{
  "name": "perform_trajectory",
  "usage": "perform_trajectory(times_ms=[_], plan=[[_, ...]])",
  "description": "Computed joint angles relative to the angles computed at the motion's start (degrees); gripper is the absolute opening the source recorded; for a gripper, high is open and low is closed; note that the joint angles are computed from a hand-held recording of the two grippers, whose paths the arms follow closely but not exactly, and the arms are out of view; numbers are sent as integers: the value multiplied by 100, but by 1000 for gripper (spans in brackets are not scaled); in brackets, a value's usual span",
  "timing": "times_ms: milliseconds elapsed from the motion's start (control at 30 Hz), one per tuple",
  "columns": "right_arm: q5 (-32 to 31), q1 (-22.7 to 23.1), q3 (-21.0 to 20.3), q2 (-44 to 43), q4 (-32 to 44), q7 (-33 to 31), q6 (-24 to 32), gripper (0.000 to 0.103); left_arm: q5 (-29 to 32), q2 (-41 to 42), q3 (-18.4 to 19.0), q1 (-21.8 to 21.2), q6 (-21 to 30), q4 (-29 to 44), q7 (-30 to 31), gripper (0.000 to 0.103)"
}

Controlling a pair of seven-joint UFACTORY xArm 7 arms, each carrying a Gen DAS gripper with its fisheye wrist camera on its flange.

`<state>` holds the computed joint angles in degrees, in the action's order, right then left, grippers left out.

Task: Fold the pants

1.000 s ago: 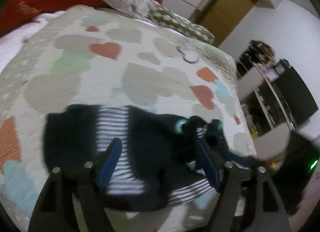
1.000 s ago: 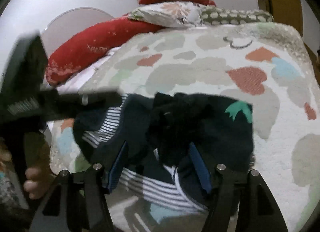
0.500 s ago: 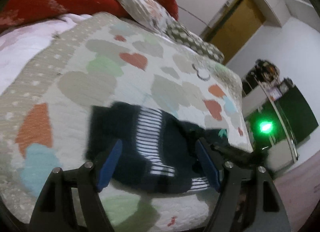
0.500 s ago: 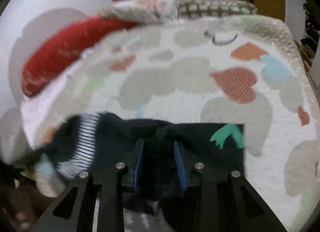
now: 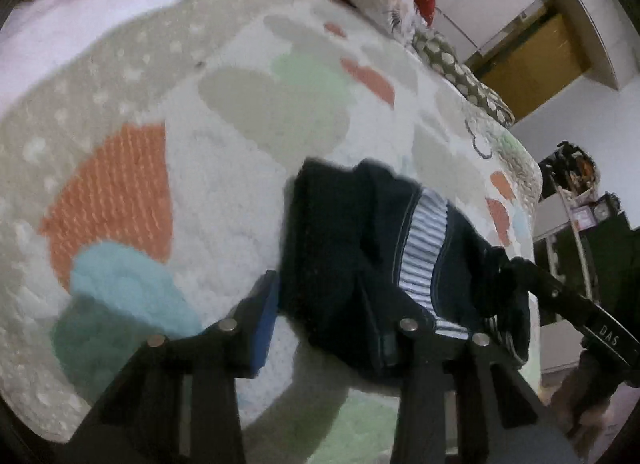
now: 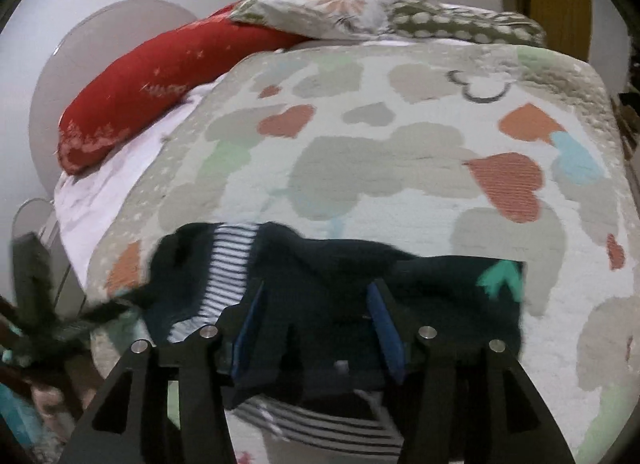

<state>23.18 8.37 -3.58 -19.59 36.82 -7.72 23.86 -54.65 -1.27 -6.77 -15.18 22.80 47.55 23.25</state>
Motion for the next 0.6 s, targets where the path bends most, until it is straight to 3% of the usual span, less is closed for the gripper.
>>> perform_trajectory(times_ms=[133, 200, 267, 433, 600], plan=[[9, 161, 154, 418, 463, -4, 340, 58, -325, -222, 69, 13, 63, -136, 392, 37], [93, 247, 233, 658, 762, -53, 529, 67, -440, -366, 123, 11, 57, -245, 357, 45], [193, 310, 333, 914, 1089, -109, 706, 71, -577, -491, 181, -10, -46, -368, 357, 60], [362, 364, 624, 1781, 2120, -261, 1370, 78, -1049, -651, 425, 17, 66, -547, 686, 60], [-412, 376, 934, 2692, 3063, 224, 1943, 78, -1346, -868, 518, 108, 172, -771, 942, 60]])
